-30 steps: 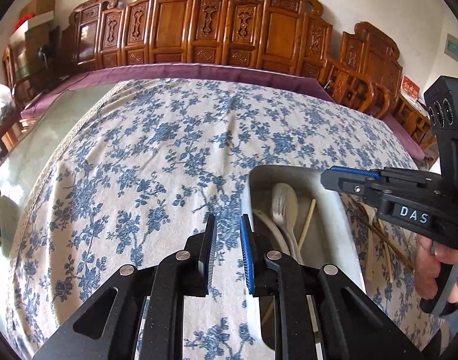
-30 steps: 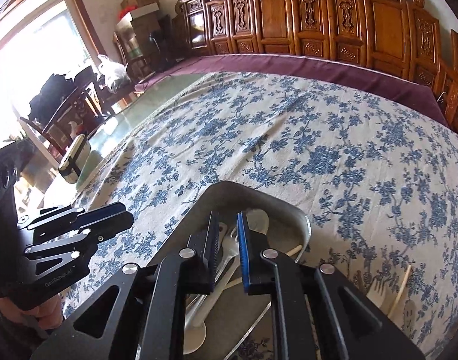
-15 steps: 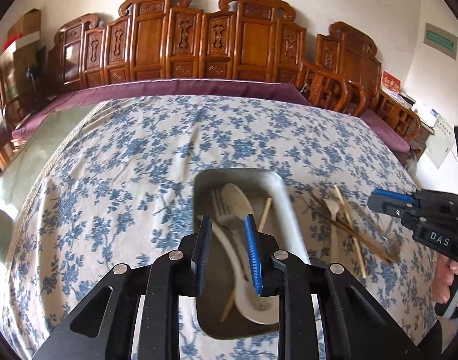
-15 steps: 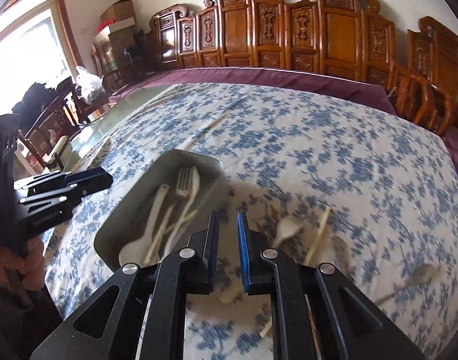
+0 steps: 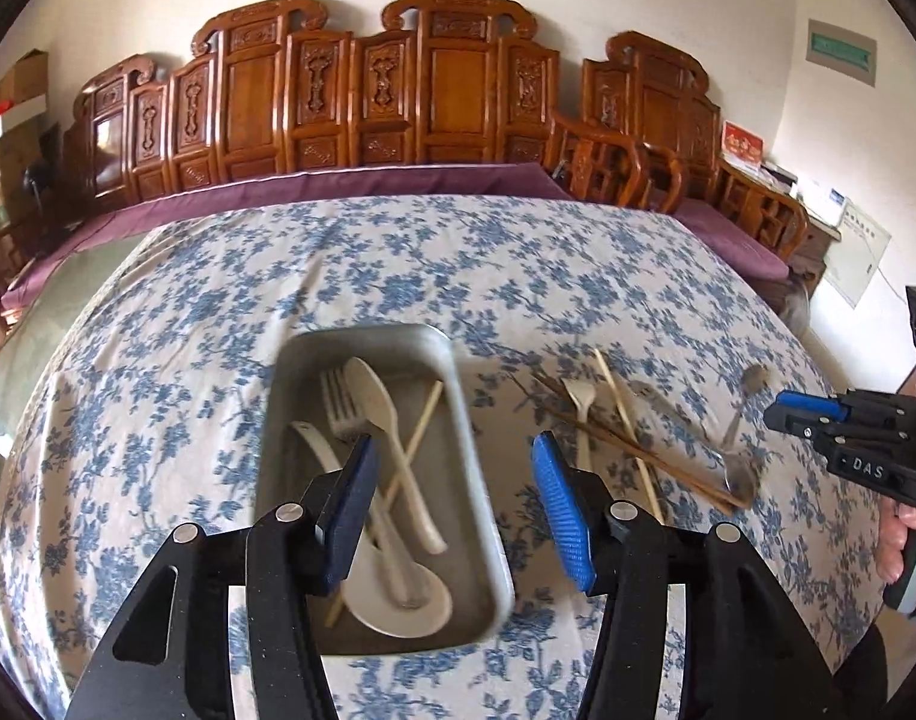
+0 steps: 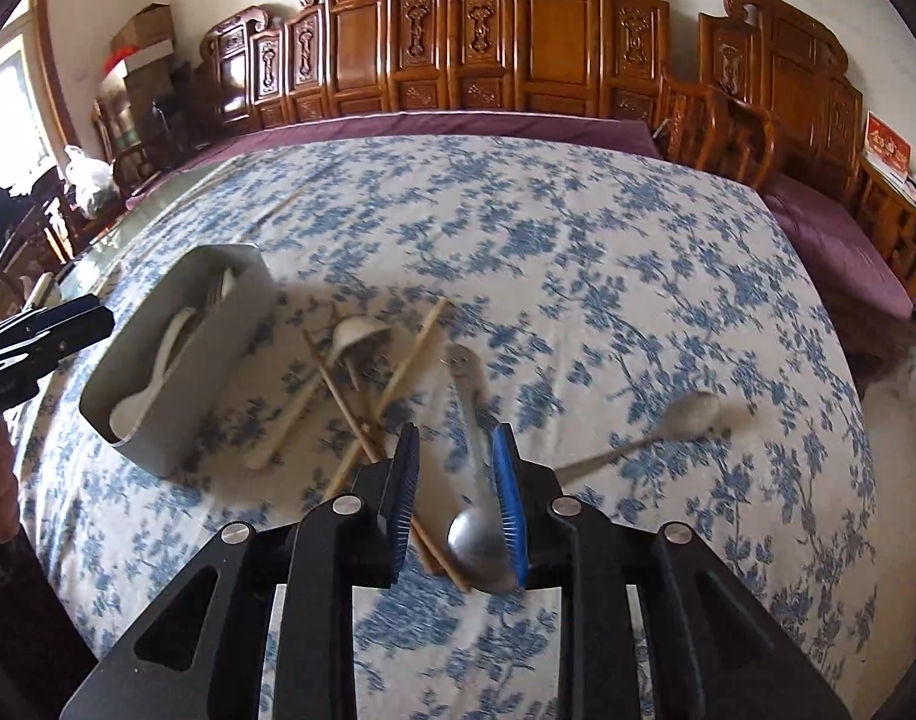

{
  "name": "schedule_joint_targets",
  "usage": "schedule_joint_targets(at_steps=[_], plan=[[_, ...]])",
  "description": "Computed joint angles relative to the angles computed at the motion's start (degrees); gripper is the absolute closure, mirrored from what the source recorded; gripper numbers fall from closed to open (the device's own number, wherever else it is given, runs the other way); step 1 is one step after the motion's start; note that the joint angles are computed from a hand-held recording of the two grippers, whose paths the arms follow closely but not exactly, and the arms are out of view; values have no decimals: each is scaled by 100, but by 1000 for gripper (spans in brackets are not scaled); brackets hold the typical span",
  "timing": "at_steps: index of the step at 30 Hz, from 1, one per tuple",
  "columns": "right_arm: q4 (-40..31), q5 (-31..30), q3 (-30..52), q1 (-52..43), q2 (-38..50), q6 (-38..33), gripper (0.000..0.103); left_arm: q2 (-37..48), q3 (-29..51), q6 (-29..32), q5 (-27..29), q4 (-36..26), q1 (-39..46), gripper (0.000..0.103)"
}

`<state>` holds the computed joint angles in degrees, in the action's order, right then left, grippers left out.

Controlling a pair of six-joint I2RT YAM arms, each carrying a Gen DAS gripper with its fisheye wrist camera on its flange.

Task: Organize utensils
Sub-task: 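Move both tools back toward the utensil pile, then grasp a wooden chopstick with the right tool while the left tool grasps a cream plastic fork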

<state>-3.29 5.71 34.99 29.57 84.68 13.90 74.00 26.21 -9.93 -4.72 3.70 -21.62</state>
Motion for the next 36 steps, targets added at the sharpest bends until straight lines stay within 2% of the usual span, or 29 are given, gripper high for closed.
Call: schedule_joint_targets(at_steps=[5, 11, 21, 23, 28, 36], plan=[[220, -196, -66, -18, 276, -84, 75, 179, -6, -76, -185, 96, -344, 52], [397, -241, 259, 433, 1059, -161, 75, 410, -10, -188, -324, 229, -711, 52], [64, 3, 1069, 703, 2107, -692, 76, 773, 27, -246, -443, 401, -1029, 52], [36, 101, 1084, 733, 2147, -781, 86, 812, 47, -251, -435, 401, -1037, 52], [45, 118, 993, 660, 2074, -869, 97, 941, 64, -254, -435, 441, -1066, 52], [241, -439, 505, 341, 1313, -867, 97, 1310, 222, -329, -454, 442, -1247, 52]])
